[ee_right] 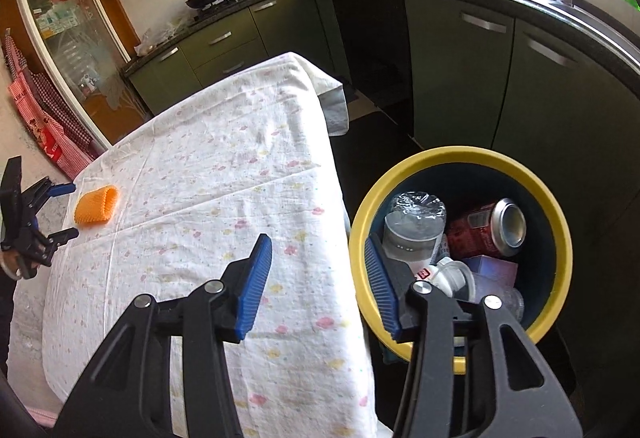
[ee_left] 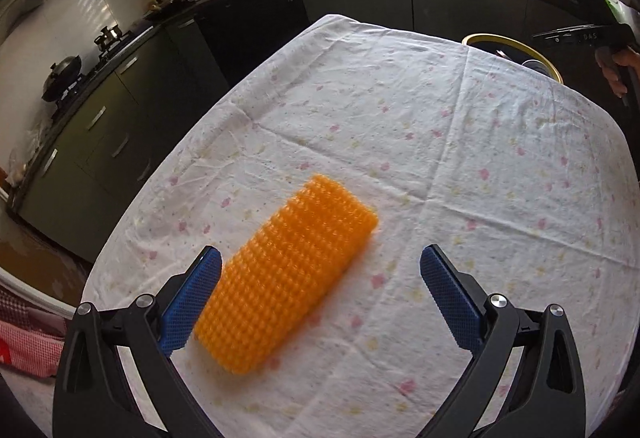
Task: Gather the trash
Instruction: 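Grasp the orange spiky sleeve with the left gripper and lift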
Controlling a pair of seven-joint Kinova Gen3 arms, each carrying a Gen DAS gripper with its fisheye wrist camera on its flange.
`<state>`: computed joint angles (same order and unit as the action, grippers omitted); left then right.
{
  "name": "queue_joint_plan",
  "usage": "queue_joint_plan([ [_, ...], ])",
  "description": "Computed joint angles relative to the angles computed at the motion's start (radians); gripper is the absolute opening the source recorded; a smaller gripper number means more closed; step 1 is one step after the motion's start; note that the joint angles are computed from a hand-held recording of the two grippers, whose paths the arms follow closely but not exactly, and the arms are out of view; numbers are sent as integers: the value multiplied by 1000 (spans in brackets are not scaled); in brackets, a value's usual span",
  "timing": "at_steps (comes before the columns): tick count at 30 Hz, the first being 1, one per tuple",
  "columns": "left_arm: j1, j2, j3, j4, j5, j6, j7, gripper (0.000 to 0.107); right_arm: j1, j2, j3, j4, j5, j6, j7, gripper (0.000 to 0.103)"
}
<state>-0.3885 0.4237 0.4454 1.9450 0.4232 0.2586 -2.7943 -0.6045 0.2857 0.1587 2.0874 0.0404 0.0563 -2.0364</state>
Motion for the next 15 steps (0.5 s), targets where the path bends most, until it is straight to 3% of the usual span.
queue_joint_plan([
  [5, 50, 104, -80, -136, -55, 115, -3, 97, 30, 55, -39, -88, 12, 99, -12, 47],
  [11, 32, 164, -97, -217, -35, 214, -58, 95, 62, 95, -83, -164, 53, 176, -54, 48],
  [15, 36, 173, -112, -230, -7, 253, -79, 87, 72, 118, -110, -207, 77, 209, -67, 49],
])
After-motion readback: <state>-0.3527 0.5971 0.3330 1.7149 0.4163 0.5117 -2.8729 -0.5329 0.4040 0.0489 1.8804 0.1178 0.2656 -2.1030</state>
